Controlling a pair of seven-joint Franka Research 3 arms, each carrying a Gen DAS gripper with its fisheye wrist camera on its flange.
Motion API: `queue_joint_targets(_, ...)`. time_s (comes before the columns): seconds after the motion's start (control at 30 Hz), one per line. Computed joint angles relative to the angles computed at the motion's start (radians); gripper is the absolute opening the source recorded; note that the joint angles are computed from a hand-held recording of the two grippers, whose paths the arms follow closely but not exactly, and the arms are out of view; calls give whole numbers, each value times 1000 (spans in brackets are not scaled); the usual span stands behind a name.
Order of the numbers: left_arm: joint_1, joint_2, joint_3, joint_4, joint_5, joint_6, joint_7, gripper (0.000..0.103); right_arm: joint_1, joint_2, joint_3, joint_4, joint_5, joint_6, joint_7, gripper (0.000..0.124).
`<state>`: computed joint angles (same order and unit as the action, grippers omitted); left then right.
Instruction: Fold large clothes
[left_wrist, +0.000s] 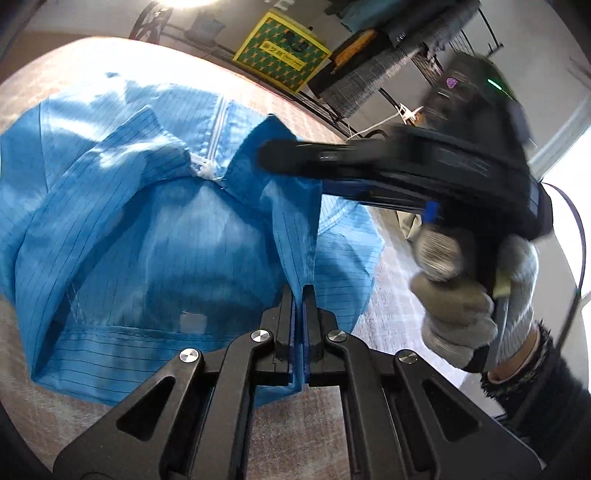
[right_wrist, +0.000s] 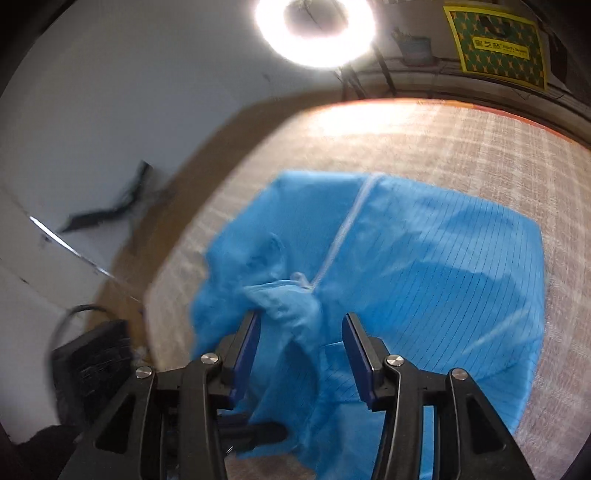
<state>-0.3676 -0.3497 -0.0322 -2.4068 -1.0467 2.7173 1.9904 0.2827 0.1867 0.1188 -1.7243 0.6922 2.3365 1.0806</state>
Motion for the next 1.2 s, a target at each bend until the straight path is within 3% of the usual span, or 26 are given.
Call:
queue_joint_targets(0.03, -1, 2, -6, 3, 8, 3, -1, 0, 2, 22, -3, 25, -17, -26, 30, 47)
queue_joint_targets(0.1, -1, -3, -19, -3, 36, 16, -5, 0, -19, 77, -4, 83, 3, -134, 70, 17)
queue_joint_targets(0.17, -12, -5, -16, -12, 47, 20, 4, 0, -67, 115, 8, 109, 120, -226, 69, 6)
queue_joint_targets(0.3, -26, 4, -12, -25, 55, 17, 3, 0, -187, 156, 43, 54, 539, -341, 8, 1)
queue_joint_targets(0.37, -29, 1, -11, -26, 59, 20, 11, 0, -196, 160, 42, 32, 605, -349, -28, 2)
queue_joint_targets(0.47, -29, 23, -13, -6, 70, 19, 0, 0, -186, 165, 30, 38, 586, -354, -38, 6)
queue_joint_targets(0.57, -26, 28, -14, 0, 75, 10, -2, 0, -165, 139, 9, 38, 521, -279, -24, 17)
queue_joint_targets(0.63, -23, 30, -14, 3, 76, 1, 0, 0, -144, 114, -4, 36, 466, -183, -5, 16)
queue_joint_targets(0.73, -16, 35, -7, 8, 62, -37, 0, 0, -56, 49, -41, 0, 138, 28, 70, 17)
queue_joint_targets(0.83, 2, 45, -1, 34, 37, -82, -1, 0, -53, -3, -36, -41, 63, 95, 69, 17)
queue_joint_targets(0.93, 36, -7, -2, 21, 80, -143, -22, 0, -67, -89, -26, -107, 131, 126, -25, 20)
queue_joint_targets(1.07, 81, -106, 1, -9, 234, -186, -56, 0, -45, -183, -26, -177, 249, 125, -187, 27)
queue_joint_targets(1.2, 127, -124, 10, -15, 406, -185, -140, 0, -3, -181, -26, -193, 184, 112, -159, 27)
